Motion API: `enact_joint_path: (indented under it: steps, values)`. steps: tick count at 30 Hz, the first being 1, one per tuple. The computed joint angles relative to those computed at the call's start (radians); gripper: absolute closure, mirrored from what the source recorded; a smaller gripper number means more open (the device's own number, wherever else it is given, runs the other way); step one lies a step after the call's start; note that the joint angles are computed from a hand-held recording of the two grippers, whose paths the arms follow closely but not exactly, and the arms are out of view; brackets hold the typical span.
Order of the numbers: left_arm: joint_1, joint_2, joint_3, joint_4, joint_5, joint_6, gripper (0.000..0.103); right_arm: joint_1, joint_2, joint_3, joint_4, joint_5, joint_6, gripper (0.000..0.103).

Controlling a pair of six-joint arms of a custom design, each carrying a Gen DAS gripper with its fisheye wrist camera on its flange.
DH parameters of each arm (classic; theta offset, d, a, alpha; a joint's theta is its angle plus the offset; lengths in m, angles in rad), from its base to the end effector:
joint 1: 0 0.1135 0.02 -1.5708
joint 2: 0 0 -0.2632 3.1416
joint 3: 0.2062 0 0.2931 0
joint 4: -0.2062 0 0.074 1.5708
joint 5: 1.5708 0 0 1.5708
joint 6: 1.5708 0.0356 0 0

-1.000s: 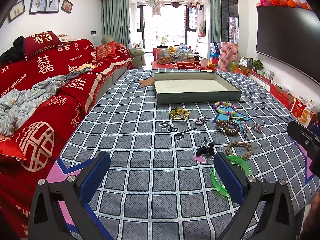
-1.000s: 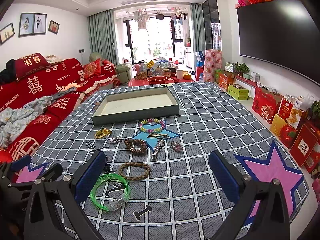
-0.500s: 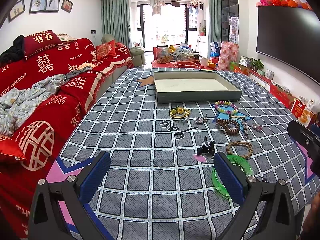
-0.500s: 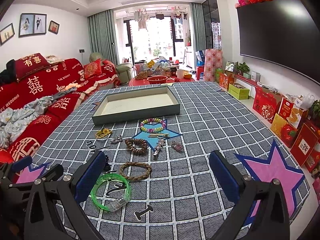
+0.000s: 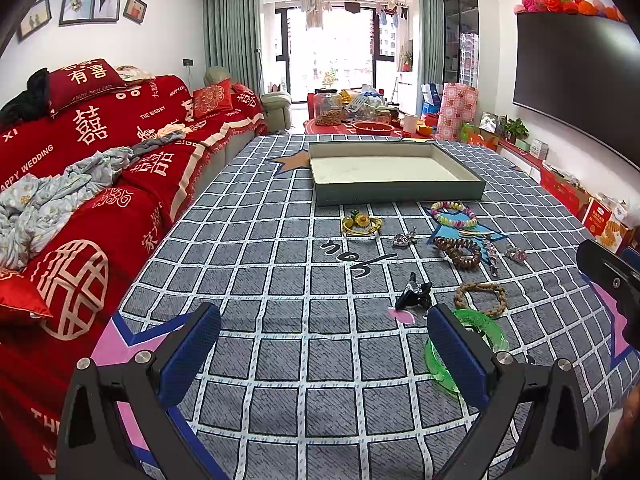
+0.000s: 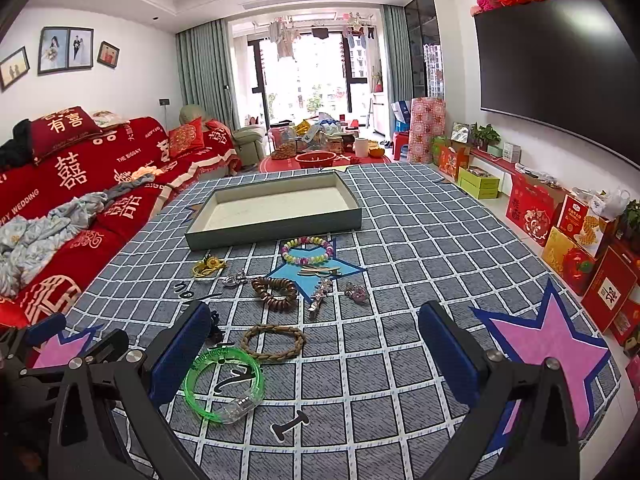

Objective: Organize jewelry

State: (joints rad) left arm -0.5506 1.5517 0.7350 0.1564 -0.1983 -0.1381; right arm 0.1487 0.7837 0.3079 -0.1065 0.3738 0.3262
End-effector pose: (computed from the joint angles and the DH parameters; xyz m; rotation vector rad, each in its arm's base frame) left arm 0.2944 -0.1725 0.1418 0.3485 2.1931 -0.1589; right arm 0.2052 0.0176 0.1623 0.3992 2.0724 -0.1198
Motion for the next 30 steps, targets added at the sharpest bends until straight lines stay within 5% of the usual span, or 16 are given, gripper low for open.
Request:
enact_joint_path:
  steps: [30]
  values:
    - [-0.001,0.002,0.004,-0.004,0.0,-0.002,0.0,-0.005,-0.01,-0.003,-0.004,-0.008,-0.001,0.0]
